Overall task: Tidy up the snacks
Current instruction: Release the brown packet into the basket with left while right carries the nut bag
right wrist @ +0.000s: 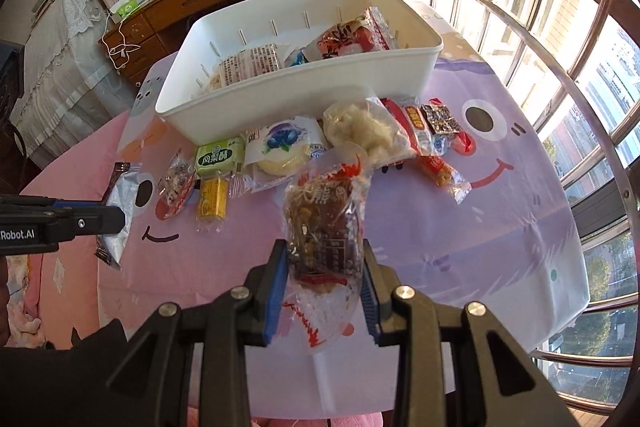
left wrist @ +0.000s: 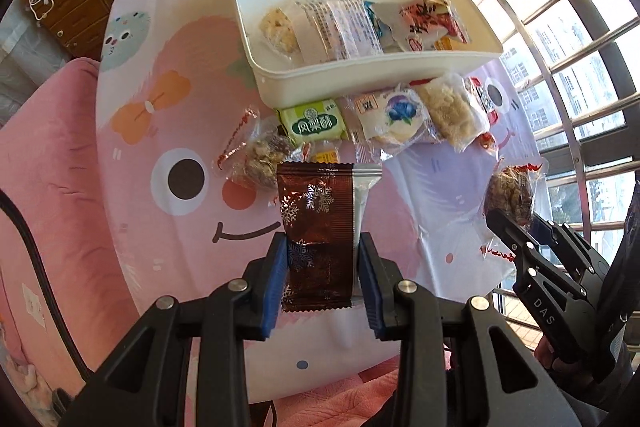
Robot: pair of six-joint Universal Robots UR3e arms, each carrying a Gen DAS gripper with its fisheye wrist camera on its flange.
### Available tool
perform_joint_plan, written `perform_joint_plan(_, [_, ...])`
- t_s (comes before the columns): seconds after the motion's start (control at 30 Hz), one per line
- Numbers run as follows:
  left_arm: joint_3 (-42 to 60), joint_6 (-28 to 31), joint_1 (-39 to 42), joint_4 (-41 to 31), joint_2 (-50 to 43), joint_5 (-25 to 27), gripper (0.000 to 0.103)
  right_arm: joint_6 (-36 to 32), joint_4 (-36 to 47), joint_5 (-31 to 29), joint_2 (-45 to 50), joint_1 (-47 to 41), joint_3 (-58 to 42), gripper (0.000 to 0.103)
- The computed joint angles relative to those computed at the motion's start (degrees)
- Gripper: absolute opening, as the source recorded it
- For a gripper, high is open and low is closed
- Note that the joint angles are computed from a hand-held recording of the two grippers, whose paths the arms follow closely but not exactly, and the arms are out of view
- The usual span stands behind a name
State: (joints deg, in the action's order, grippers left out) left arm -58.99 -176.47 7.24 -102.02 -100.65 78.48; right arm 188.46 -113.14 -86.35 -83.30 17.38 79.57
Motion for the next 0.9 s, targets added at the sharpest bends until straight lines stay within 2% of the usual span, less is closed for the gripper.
perform_joint_plan(0.3, [15.8,-6.7,0.3,-2.1,-4.7,0.6,0.033,-8.6,5.9,4.4,5.7,-5.9,-15.7,0.034])
perform_joint_plan(0.67, [45.5,-12.9,-2.9,-6.1,-21.1,3.6,0.033,-14.0,12.4,10.2,20.1,-12.3,-41.2,0.034])
perform_joint_plan(0.83, [48.6,-16.0,-3.8,-1.8,-25.2,3.5,0.033,-15.3,14.1,13.7,27.0,-14.4,-50.8,0.034])
perform_joint_plan(0.9, [45.6,-16.8,-4.0,2.0,-25.0,3.5,0.033,-15.9,13.1,15.6,28.5,-15.5,-51.9,0.034])
